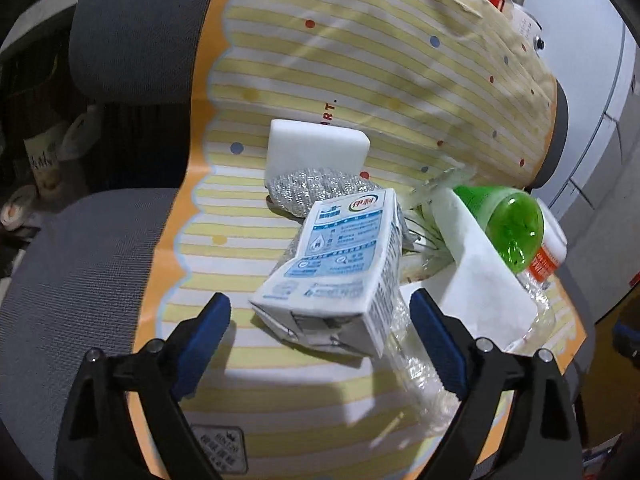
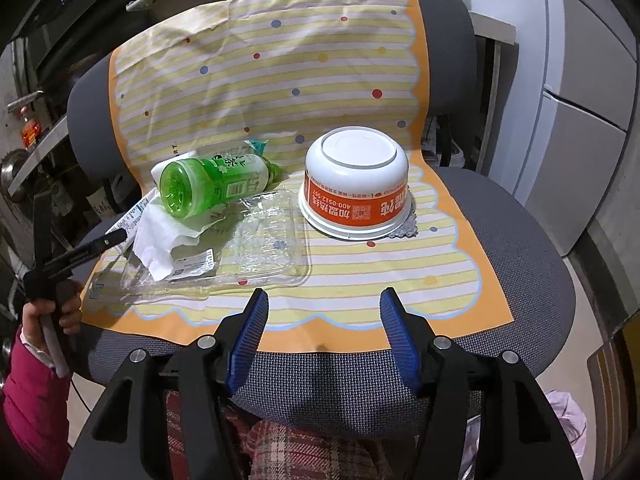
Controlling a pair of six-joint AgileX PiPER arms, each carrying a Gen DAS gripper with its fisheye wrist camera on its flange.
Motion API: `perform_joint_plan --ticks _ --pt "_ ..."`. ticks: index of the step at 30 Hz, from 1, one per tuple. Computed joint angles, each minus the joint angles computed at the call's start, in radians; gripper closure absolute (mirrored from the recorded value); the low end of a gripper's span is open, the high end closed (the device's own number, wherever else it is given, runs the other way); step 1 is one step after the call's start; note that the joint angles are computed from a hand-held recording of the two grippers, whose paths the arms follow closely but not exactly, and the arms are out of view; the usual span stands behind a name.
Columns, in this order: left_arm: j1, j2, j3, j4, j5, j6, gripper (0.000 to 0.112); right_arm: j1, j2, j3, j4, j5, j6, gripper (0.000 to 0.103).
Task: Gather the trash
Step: 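Grasp the white-and-blue milk carton with the left gripper and lift it, then grasp the green tea bottle with the right gripper while the left gripper holds the carton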
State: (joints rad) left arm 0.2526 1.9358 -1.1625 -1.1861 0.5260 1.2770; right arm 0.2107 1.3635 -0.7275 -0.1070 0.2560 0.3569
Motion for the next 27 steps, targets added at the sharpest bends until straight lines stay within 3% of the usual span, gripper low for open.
perform_joint_plan --ticks 5,7,10,14,24,27 --pt "-0.061 0.057 -0.066 0.163 -0.036 -0.113 0.024 0.035 0.014 -0.019 -0.077 0.013 0.081 0.043" --pt "-0.055 0.088 -0.112 0.207 0.007 -0.177 0.024 0.053 0.015 -0.026 -0.127 0.021 0.127 0.043" --pt "-0.028 0.085 -0.106 0.13 0.042 -0.123 0.031 0.074 0.018 -0.031 -0.195 0.028 0.193 0.043" --pt "-0.016 0.057 -0.066 0.055 0.038 -0.053 0.032 0.082 0.028 -0.039 -0.191 0.03 0.191 0.043" --pt "-0.012 -0.25 0.271 -0.357 -0.117 0.316 0.032 0.13 0.054 -0.067 -0.21 0.018 0.198 0.043" --pt "-0.025 -0.321 0.323 -0.399 -0.172 0.34 0.032 0.157 0.083 -0.112 -0.221 0.019 0.202 0.043"
